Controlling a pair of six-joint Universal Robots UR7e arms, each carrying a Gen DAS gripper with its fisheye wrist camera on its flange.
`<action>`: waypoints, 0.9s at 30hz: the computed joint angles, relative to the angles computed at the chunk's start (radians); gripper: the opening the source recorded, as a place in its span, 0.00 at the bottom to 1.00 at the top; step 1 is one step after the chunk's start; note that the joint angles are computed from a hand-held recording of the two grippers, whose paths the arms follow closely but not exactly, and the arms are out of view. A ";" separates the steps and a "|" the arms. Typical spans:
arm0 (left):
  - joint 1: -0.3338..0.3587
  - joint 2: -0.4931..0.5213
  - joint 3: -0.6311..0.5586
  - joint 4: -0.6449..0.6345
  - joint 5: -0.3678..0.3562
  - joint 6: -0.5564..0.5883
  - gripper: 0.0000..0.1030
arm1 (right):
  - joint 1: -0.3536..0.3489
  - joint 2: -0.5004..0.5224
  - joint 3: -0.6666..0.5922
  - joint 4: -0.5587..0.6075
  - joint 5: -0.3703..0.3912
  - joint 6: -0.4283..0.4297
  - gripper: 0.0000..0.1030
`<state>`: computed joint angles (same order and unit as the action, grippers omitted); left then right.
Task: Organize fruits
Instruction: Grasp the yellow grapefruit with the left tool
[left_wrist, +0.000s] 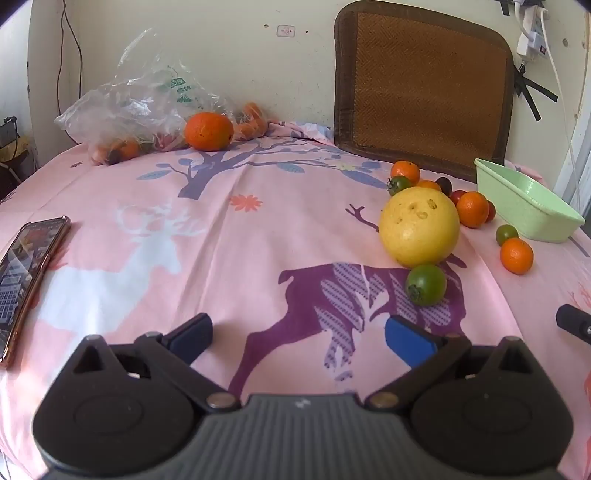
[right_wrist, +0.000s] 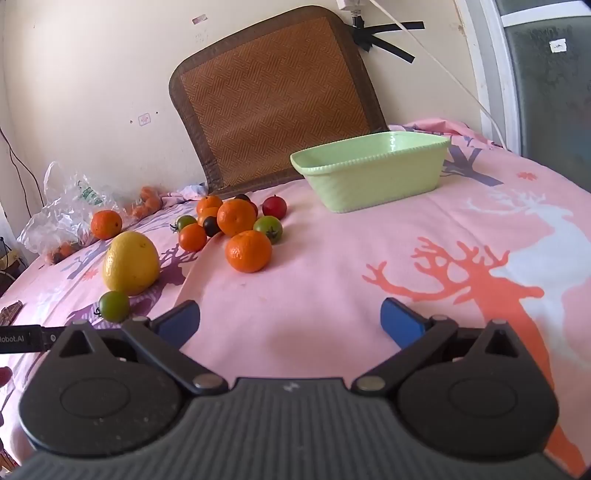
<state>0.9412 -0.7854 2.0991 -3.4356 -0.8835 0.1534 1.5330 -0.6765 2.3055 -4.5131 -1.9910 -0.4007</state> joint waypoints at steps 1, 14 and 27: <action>0.000 0.002 0.001 -0.007 0.000 0.007 1.00 | 0.000 0.000 0.000 0.000 0.000 0.000 1.00; 0.049 -0.050 0.053 -0.090 -0.147 0.113 1.00 | 0.010 -0.001 -0.006 0.025 -0.027 -0.041 1.00; 0.165 -0.080 -0.227 0.363 -0.633 0.090 0.79 | 0.068 -0.101 -0.114 0.454 0.181 -0.182 0.70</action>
